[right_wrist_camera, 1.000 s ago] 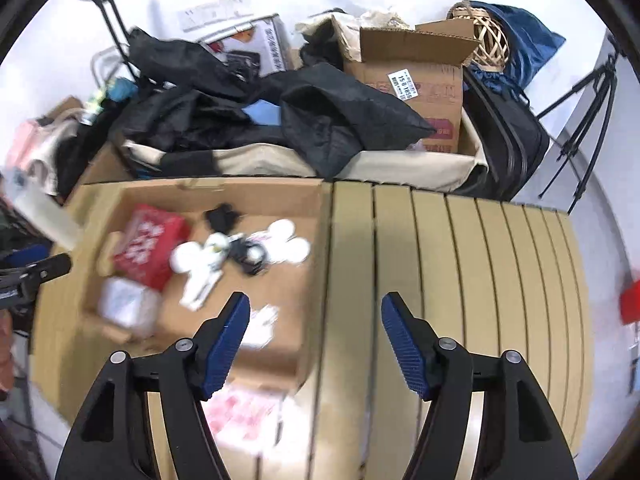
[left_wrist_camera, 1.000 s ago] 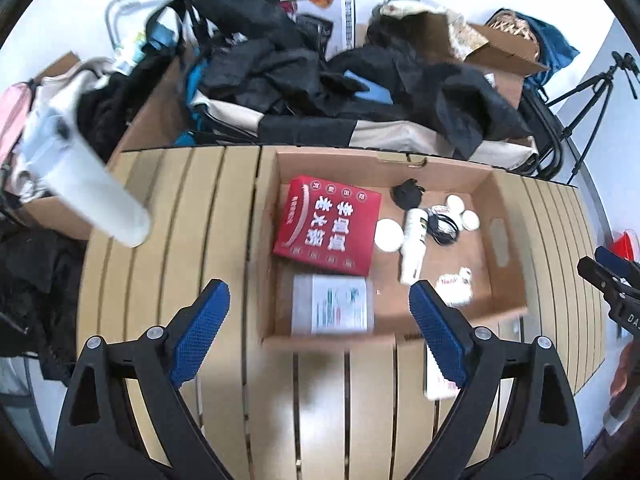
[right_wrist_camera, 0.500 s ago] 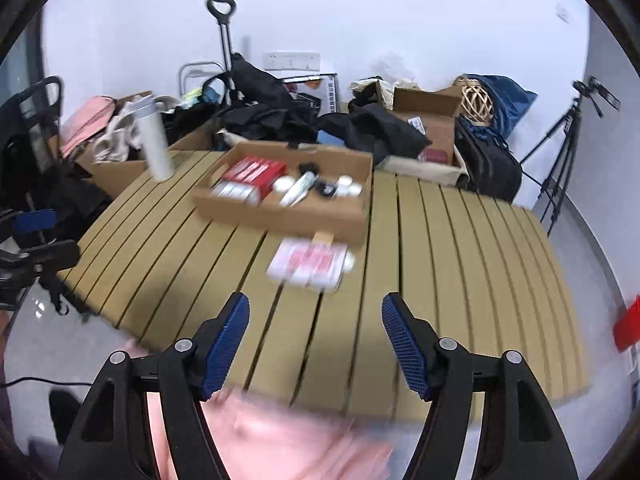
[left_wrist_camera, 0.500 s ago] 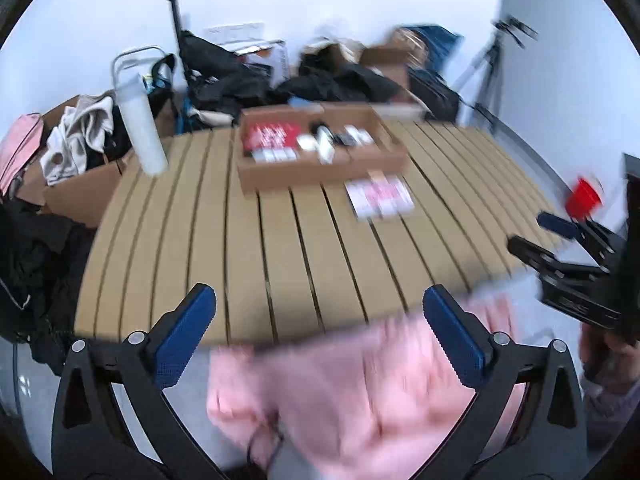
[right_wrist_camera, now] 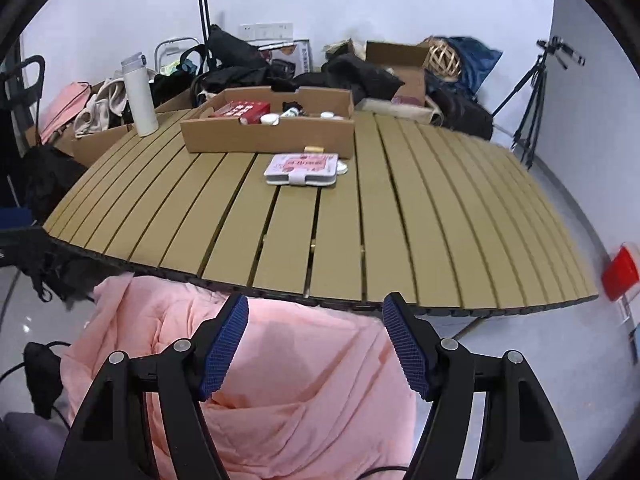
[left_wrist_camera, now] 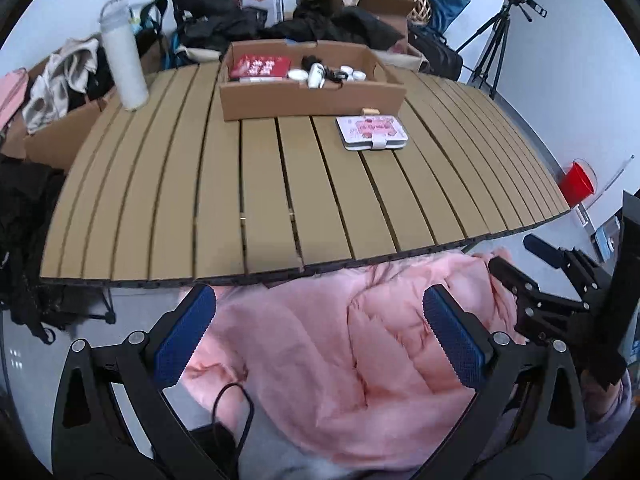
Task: Organize objects
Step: 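Pull both tools back from the cardboard tray, then grasp the pink printed card box with the right tool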
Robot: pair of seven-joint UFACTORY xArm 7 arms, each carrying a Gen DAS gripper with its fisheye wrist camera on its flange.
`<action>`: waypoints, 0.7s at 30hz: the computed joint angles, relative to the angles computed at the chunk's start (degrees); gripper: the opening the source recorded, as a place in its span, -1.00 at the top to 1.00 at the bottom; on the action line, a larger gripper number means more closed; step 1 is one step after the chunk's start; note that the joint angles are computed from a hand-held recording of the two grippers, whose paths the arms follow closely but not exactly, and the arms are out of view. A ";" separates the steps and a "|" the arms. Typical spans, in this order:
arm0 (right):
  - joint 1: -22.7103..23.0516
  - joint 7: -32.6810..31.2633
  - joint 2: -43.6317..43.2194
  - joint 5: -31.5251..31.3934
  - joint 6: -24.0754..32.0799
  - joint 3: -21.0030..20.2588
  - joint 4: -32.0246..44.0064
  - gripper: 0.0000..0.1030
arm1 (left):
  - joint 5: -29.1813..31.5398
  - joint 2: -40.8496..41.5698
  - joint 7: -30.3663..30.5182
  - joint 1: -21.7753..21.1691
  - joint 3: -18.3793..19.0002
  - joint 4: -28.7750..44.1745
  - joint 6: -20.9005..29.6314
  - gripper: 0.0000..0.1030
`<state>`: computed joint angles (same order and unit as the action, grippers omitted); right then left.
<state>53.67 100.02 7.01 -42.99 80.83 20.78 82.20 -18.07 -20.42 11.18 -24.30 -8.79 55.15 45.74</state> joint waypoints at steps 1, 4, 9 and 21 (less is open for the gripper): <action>-0.48 0.56 -0.70 0.48 -2.13 -0.21 -1.47 -0.43 | -0.30 1.57 0.41 -0.25 -0.06 0.91 -0.48 -1.00; -3.00 -1.02 -2.39 1.49 -5.52 -0.95 -4.27 -0.43 | 2.20 9.81 0.48 -0.07 -1.71 6.31 -4.68 -0.90; -10.72 -0.40 -8.16 -0.95 -18.25 -3.53 -12.38 -0.43 | -4.85 30.63 3.83 -0.46 -2.85 25.55 -4.12 -0.45; -26.86 -7.59 1.27 8.87 -53.06 -10.97 -16.03 0.32 | 2.06 58.63 -1.00 -2.83 -6.39 55.48 2.35 0.19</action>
<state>26.81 92.42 8.28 -34.12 27.77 9.82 66.16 -16.01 38.21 10.18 -27.14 -15.18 110.63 48.10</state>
